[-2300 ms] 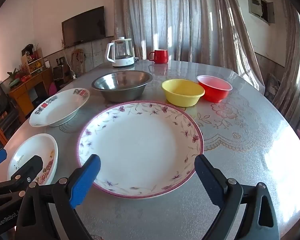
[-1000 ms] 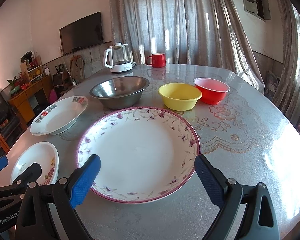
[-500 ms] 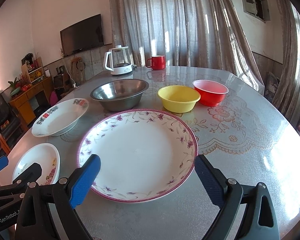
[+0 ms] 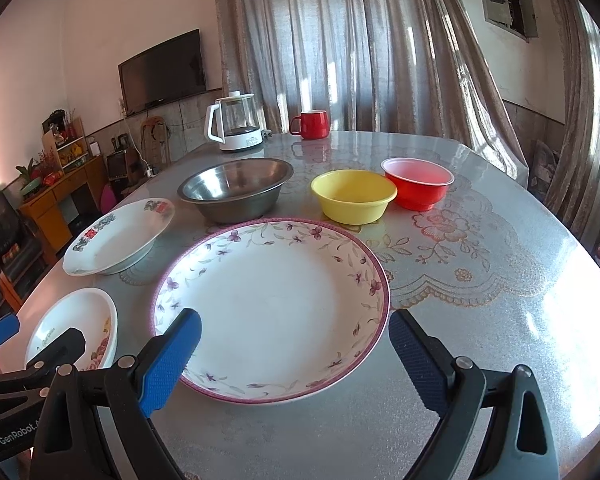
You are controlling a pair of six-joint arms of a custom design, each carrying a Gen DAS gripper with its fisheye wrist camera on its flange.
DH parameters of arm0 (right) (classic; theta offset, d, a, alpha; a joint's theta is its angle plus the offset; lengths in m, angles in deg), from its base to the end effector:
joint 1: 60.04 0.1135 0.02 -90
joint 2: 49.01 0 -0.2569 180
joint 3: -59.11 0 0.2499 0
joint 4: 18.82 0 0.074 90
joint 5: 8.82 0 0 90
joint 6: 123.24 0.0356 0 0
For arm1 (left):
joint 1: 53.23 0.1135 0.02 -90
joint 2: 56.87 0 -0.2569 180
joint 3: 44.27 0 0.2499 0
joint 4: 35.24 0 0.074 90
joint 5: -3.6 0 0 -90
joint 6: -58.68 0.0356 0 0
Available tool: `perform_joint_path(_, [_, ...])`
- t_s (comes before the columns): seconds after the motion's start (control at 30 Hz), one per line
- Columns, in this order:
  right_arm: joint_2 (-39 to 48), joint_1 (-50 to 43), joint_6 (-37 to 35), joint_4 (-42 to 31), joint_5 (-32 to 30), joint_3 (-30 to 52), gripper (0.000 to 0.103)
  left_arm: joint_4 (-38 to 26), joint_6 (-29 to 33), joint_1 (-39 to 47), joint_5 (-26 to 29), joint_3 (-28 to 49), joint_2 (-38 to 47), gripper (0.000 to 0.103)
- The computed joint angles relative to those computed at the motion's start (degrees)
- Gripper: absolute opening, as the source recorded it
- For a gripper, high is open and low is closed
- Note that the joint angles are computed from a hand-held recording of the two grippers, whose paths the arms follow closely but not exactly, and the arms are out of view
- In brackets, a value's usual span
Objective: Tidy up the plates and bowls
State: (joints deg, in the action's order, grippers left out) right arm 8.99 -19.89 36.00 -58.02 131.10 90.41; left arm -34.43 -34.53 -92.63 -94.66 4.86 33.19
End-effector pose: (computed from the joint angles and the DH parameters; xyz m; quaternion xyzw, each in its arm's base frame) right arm 0.1297 0.0738 0.1306 0.3079 0.8361 -0.0840 0.4462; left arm 0.2293 -0.1818 0.1363 0.2520 0.8691 -0.0920 0.4156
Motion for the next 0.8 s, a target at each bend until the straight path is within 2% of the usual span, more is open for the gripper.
perform_joint_path(0.4, [-5.7, -1.9, -0.1, -2.9, -0.8, -2.2, 0.097, -0.5, 1.3, -2.3, -0.9, 1.7, 0.6, 0.103])
perform_joint_path(0.6, [-9.8, -4.0, -1.0, -3.9, -1.7, -3.7, 0.097, -2.5, 2.2, -2.6, 1.5, 3.5, 1.6, 0.103])
perform_joint_path(0.8, [-14.2, -6.5, -2.1, -5.5, -2.7, -5.3, 0.096, -2.4, 4.0, -4.4, 1.6, 4.6, 2.7, 0.103])
